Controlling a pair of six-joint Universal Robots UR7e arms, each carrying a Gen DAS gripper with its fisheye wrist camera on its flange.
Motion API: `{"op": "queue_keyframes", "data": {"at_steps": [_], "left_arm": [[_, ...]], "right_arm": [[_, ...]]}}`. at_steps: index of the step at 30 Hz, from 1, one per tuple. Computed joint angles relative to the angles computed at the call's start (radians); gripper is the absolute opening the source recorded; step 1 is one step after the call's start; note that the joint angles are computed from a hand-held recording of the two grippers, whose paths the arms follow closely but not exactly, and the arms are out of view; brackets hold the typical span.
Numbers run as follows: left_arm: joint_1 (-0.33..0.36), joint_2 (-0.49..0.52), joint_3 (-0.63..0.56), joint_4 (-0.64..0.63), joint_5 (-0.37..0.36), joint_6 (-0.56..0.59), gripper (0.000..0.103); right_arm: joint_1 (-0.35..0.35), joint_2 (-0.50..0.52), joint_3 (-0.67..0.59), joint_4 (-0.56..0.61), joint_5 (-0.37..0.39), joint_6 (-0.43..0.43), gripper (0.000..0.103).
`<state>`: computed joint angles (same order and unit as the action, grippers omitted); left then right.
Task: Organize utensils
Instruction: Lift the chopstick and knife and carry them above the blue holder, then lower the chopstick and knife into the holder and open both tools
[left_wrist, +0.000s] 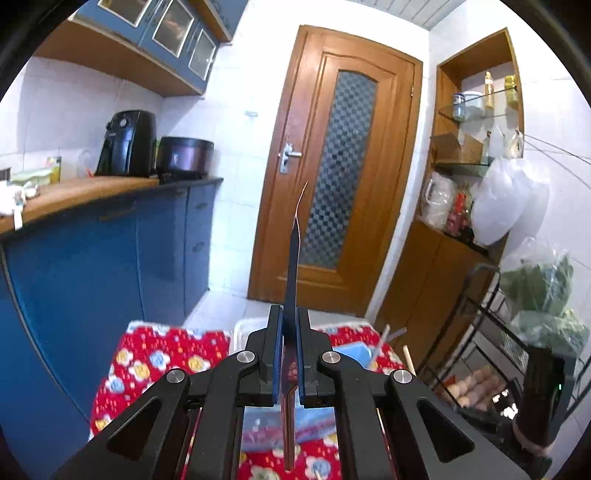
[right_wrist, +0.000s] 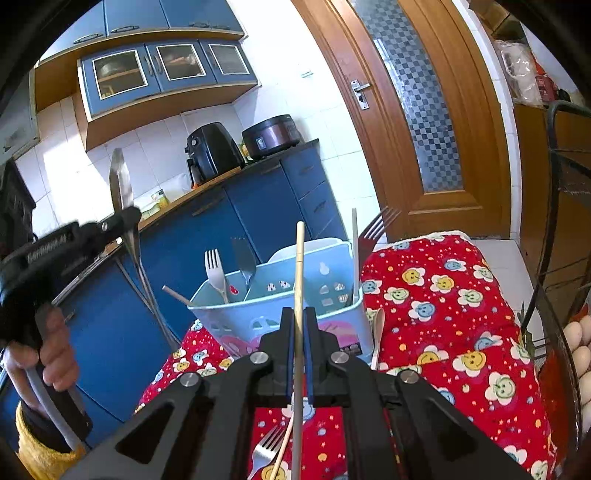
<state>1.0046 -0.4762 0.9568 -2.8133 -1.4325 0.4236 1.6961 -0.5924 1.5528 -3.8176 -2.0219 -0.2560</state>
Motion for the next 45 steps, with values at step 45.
{"op": "queue_keyframes", "data": {"at_steps": [45], "left_arm": [[0.036, 0.298, -0.425, 0.131, 0.062, 0.04, 0.006]], "right_arm": [[-0.052, 0.328, -0.698, -0.059, 0.054, -0.352, 0.006]]}}
